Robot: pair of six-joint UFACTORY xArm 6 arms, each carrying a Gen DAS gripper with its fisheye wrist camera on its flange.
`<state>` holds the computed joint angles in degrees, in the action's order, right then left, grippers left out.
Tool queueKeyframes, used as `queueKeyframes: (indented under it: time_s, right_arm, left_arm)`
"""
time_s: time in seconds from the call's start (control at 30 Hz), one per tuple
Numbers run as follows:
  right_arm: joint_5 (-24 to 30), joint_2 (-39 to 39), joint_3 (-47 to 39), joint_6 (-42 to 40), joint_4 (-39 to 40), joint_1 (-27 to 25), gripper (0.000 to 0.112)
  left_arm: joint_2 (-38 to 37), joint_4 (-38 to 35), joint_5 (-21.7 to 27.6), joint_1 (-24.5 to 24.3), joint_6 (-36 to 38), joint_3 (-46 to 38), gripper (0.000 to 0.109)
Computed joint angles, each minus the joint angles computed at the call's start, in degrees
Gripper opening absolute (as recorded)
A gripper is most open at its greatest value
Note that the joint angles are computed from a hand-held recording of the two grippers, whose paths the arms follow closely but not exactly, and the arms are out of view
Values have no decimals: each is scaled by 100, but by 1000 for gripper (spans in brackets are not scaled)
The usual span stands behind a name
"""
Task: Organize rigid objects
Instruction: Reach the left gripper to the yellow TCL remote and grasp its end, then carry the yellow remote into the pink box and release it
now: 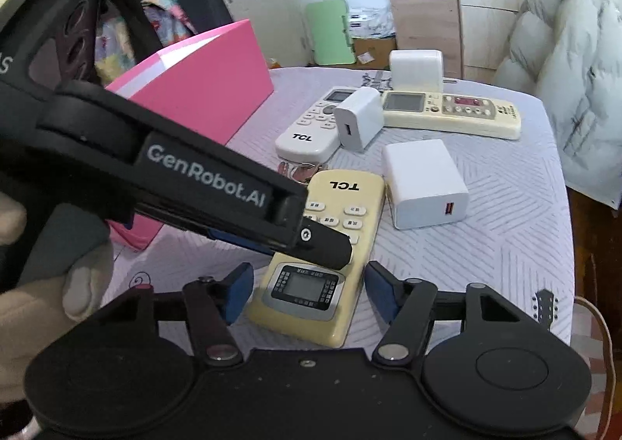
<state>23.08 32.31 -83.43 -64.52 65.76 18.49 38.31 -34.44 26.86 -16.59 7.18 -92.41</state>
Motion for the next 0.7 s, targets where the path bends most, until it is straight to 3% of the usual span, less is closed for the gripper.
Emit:
queueKeyframes:
  time_s: [0.07,0.17,0.3,0.4,0.53,0.7]
  right_arm:
    - [-6,3,10,-216,27,17,75]
    - [-421,-10,113,-633,377,177,75]
    - [-1278,13,249,-665,194,502,70]
    - [-1661,46,273,-444,136,578,61]
    - [-1344,13,220,-145,53,427,61]
    - [-1608,-3,235,-595,478,547,61]
  left_arm:
    - [-15,-147,-88,-7,100,49,45]
    - [-56,-130,-282,-61,111,168,45]
    - [-153,873,-644,-230,-483,395,45]
    - [-190,262,-460,-209,20,380,45]
    - [-258,-404,-491,-176,552,462,45]
    - [-379,-659,-690,-217,815,640,45]
